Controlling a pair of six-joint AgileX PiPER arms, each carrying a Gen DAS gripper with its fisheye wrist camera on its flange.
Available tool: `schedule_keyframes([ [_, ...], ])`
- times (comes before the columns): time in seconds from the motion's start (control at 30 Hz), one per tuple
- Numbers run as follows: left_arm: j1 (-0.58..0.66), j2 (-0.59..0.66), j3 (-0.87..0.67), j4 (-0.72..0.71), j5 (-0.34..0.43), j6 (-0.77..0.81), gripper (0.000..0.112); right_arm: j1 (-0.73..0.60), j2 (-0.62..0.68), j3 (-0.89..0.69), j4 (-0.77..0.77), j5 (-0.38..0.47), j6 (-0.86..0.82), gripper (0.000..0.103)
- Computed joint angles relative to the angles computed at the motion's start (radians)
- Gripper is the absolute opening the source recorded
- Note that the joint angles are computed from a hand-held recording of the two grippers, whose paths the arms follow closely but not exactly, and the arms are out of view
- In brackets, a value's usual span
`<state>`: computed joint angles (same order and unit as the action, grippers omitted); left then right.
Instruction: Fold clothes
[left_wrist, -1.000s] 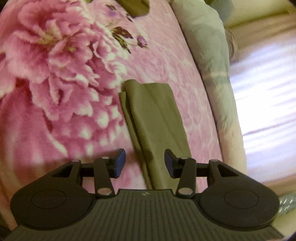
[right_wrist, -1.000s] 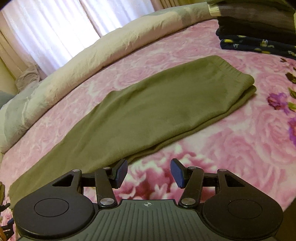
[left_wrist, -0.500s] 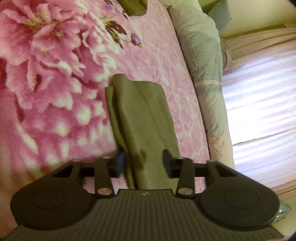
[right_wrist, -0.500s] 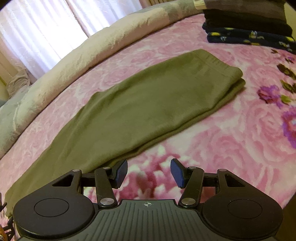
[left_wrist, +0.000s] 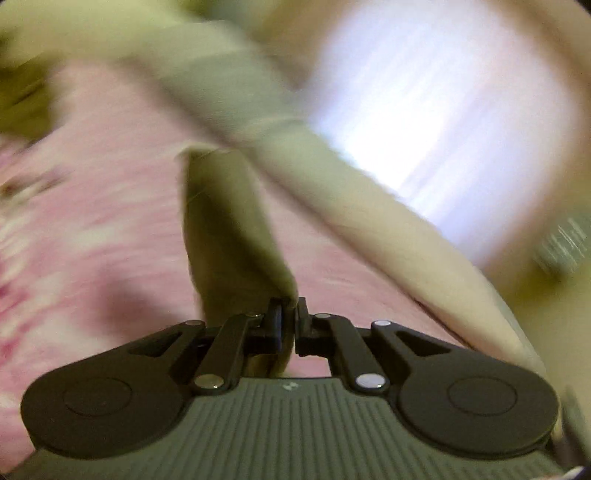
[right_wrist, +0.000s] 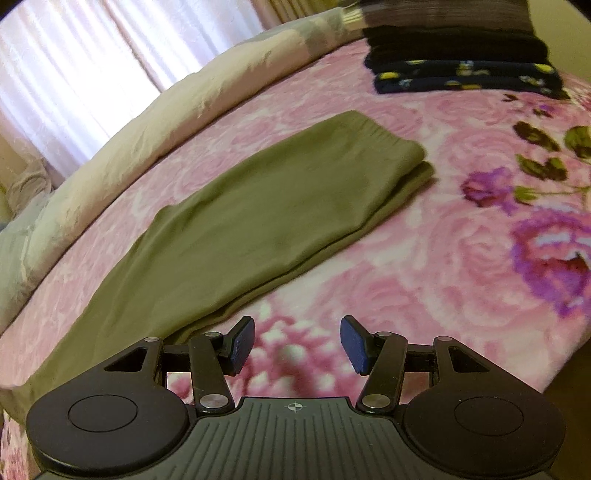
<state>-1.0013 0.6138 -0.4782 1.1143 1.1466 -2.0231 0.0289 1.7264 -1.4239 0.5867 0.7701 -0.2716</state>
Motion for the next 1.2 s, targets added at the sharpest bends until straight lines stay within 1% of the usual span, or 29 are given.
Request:
schedule_keyframes([
  [0.03, -0.085, 0.082, -0.034, 0.053, -0.001, -0.015, 0.003, -0.01, 0.002, -0.005, 0.007, 0.002, -0.006, 0.055],
  [0.07, -0.132, 0.157, -0.059, 0.095, -0.03, -0.022, 0.003, -0.02, 0.005, -0.009, 0.015, 0.003, -0.012, 0.055],
  [0.13, -0.162, 0.323, -0.104, 0.159, -0.152, -0.025, 0.005, -0.038, 0.01, -0.02, 0.031, 0.005, -0.024, 0.055],
  [0.17, -0.16, 0.406, -0.135, 0.185, -0.223, -0.011, 0.01, -0.046, 0.011, -0.026, 0.041, 0.003, -0.033, 0.055],
  [0.2, -0.136, 0.495, -0.159, 0.171, -0.317, 0.017, 0.015, -0.054, 0.011, -0.033, 0.05, 0.001, -0.039, 0.055],
  [0.23, -0.115, 0.587, -0.191, 0.149, -0.402, 0.059, 0.022, -0.061, 0.012, -0.04, 0.059, 0.0, -0.045, 0.055],
  [0.27, -0.103, 0.68, -0.22, 0.104, -0.461, 0.108, 0.022, -0.068, 0.014, -0.048, 0.068, -0.001, -0.051, 0.055],
  [0.3, -0.1, 0.748, -0.246, 0.043, -0.492, 0.166, 0.022, -0.074, 0.016, -0.057, 0.076, 0.0, -0.055, 0.055],
  [0.37, -0.126, 0.83, -0.264, -0.019, -0.493, 0.209, 0.02, -0.083, 0.022, -0.079, 0.088, 0.01, -0.058, 0.055],
  [0.4, -0.157, 0.823, -0.259, -0.008, -0.457, 0.187, 0.022, -0.087, 0.025, -0.091, 0.094, 0.015, -0.059, 0.055],
  [0.43, -0.177, 0.802, -0.247, -0.005, -0.443, 0.179, 0.028, -0.091, 0.028, -0.102, 0.1, 0.02, -0.06, 0.055],
  [0.5, -0.152, 0.71, -0.207, -0.086, -0.49, 0.22, 0.03, -0.095, 0.035, -0.115, 0.138, 0.025, -0.075, 0.055],
  [0.57, -0.156, 0.622, -0.169, -0.112, -0.457, 0.224, 0.03, -0.093, 0.052, -0.124, 0.22, 0.049, -0.097, 0.055],
  [0.67, -0.161, 0.488, -0.125, -0.16, -0.394, 0.245, 0.028, -0.074, 0.129, -0.171, 0.414, 0.158, -0.127, 0.055],
  [0.77, -0.134, 0.375, -0.09, -0.207, -0.336, 0.274, 0.028, -0.028, 0.236, -0.249, 0.566, 0.265, -0.115, 0.055],
  [0.9, -0.033, 0.231, -0.057, -0.288, -0.312, 0.365, 0.028, 0.05, 0.373, -0.402, 0.542, 0.294, 0.022, 0.055],
  [1.0, 0.1, 0.161, -0.047, -0.376, -0.329, 0.498, 0.027, 0.077, 0.438, -0.483, 0.51, 0.294, 0.096, 0.054],
  [1.1, 0.278, 0.135, -0.03, -0.49, -0.422, 0.666, 0.027, 0.094, 0.492, -0.563, 0.48, 0.299, 0.145, 0.054],
  [1.2, 0.411, 0.132, -0.017, -0.606, -0.51, 0.815, 0.027, 0.114, 0.531, -0.636, 0.422, 0.316, 0.188, 0.054],
])
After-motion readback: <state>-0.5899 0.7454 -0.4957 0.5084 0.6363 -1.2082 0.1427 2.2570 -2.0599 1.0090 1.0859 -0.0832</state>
